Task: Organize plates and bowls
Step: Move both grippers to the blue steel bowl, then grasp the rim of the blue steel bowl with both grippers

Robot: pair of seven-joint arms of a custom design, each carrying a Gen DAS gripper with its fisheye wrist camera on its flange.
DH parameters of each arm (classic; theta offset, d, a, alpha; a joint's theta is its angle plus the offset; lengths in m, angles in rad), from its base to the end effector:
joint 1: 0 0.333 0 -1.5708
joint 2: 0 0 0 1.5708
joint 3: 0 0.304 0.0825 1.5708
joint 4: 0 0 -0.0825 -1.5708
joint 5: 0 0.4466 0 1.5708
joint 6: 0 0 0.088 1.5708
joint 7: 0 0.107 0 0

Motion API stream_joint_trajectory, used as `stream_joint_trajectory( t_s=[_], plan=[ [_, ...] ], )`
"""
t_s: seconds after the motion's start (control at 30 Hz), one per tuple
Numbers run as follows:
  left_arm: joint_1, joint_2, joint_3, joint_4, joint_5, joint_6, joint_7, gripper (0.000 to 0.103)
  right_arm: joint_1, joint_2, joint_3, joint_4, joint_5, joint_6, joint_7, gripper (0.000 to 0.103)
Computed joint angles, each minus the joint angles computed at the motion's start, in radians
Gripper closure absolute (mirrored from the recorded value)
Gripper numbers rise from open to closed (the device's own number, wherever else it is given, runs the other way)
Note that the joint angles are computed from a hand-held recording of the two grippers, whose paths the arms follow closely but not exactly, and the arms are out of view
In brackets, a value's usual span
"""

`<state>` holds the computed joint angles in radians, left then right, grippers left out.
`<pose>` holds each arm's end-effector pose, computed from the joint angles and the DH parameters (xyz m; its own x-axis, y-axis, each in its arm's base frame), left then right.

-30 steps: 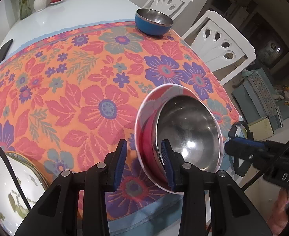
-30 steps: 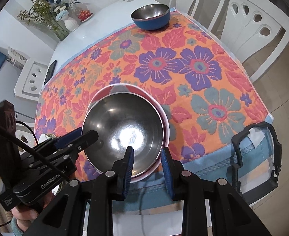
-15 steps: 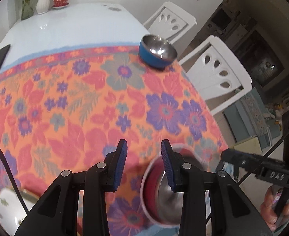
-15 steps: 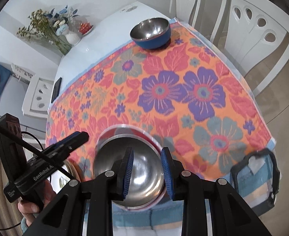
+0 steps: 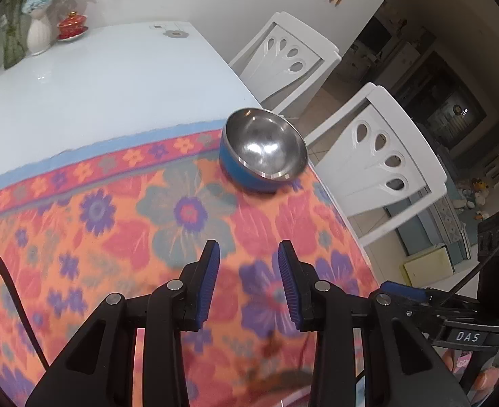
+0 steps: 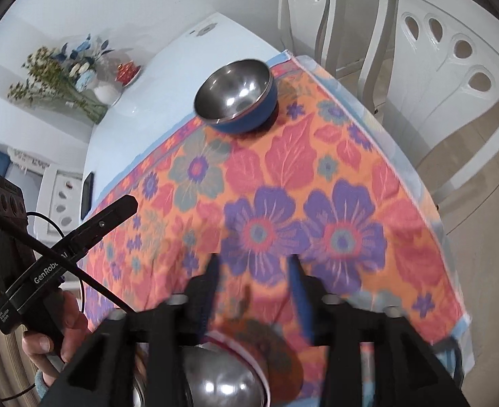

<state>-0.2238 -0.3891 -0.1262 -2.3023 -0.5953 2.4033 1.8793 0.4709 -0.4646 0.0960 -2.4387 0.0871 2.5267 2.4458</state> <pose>0.5031 -0.1919 0.5196 -0.3818 -0.8543 0.3528 -0.8493 0.1736 -0.4986 0.4315 0.2758 0.4964 -0.2545 -0.8685 -0.4252 -0.8623 0.4029 -0.3068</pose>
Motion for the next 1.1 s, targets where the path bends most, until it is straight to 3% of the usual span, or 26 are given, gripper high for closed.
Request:
stream_joint_trajectory(
  t_s=[0.2,0.4,0.53,0.77,1.03,1.1],
  plan=[
    [0.017,0.186,-0.021,0.147,0.032,0.022,-0.012,0.070,-0.055,0.154,-0.015,0.124,-0.053,0.043,-0.053,0.046],
    [0.041,0.346,-0.035,0.284,0.018,-0.012,-0.029,0.070,-0.102,0.336,-0.027,0.266,-0.046,0.079,-0.104,0.046],
    [0.058,0.421,-0.048,0.347,-0.038,-0.014,-0.016,0.068,-0.128,0.414,-0.022,0.327,-0.048,0.090,-0.118,0.046],
    [0.074,0.506,-0.073,0.418,-0.032,-0.012,-0.022,0.068,-0.160,0.527,-0.016,0.416,-0.047,0.087,-0.146,0.046],
    [0.082,0.556,-0.096,0.450,-0.053,-0.003,0.002,0.071,-0.176,0.580,-0.014,0.453,-0.076,0.095,-0.143,0.061],
    [0.084,0.557,-0.100,0.449,-0.062,0.002,0.025,0.077,-0.178,0.587,-0.013,0.456,-0.080,0.097,-0.132,0.067]
  ],
)
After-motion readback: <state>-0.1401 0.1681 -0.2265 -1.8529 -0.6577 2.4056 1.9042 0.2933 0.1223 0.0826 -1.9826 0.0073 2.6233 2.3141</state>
